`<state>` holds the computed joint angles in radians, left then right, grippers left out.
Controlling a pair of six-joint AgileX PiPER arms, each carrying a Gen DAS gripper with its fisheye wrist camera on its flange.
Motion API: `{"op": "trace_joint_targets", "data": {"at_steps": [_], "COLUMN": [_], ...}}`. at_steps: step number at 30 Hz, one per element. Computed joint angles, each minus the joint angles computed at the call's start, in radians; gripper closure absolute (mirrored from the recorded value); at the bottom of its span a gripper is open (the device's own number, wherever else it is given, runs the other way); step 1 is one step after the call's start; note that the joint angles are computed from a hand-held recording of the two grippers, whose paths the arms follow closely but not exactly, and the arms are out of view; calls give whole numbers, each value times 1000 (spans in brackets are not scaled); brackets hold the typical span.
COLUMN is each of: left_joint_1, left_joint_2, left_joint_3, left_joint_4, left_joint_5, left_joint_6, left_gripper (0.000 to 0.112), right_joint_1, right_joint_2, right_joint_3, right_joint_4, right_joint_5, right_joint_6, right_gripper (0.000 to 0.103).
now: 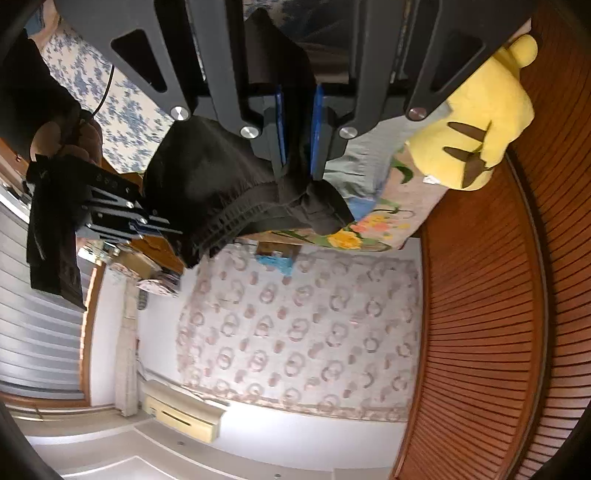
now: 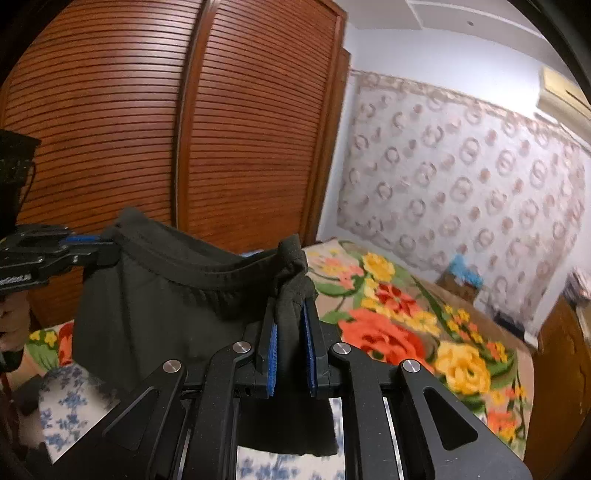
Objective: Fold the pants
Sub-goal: 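Lift the folded pants with both tools and carry them toward the jeans stack, then lower the pants onto the blue jeans stack and open both tools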
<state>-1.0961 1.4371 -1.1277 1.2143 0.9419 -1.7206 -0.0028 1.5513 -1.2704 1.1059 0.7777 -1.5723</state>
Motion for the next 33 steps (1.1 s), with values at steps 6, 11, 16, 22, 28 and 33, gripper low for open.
{"op": "trace_joint_targets", "data": {"at_steps": [6,11,16,22,28,33], "left_joint_1": [19,6,4,15,9,13], "left_joint_2": [-31,-56,-26,-14,4,17], "left_joint_3": [95,153,147,179,189,188], "left_joint_4": [32,69,48,4,0,-22], "left_joint_5": [-5,18,76,57,65,71], "left_joint_6": [-86,-178,-170,-205,-231,-222], "left_gripper": [104,104,103,102,101,99], "right_joint_1": [127,219,298,344,289,242], "right_joint_2": [104,177,249,306,323,325], "right_joint_3": [-100,-159,-245,-307,-307,-276], "right_joint_4": [-22,-54,-126,-248,-218,-199], "right_joint_5": [-104,-172,-208,-219,-123,-105], "right_joint_6": [5,24,101,254,262,241], "right_gripper": [94,94,93,66,65,65]}}
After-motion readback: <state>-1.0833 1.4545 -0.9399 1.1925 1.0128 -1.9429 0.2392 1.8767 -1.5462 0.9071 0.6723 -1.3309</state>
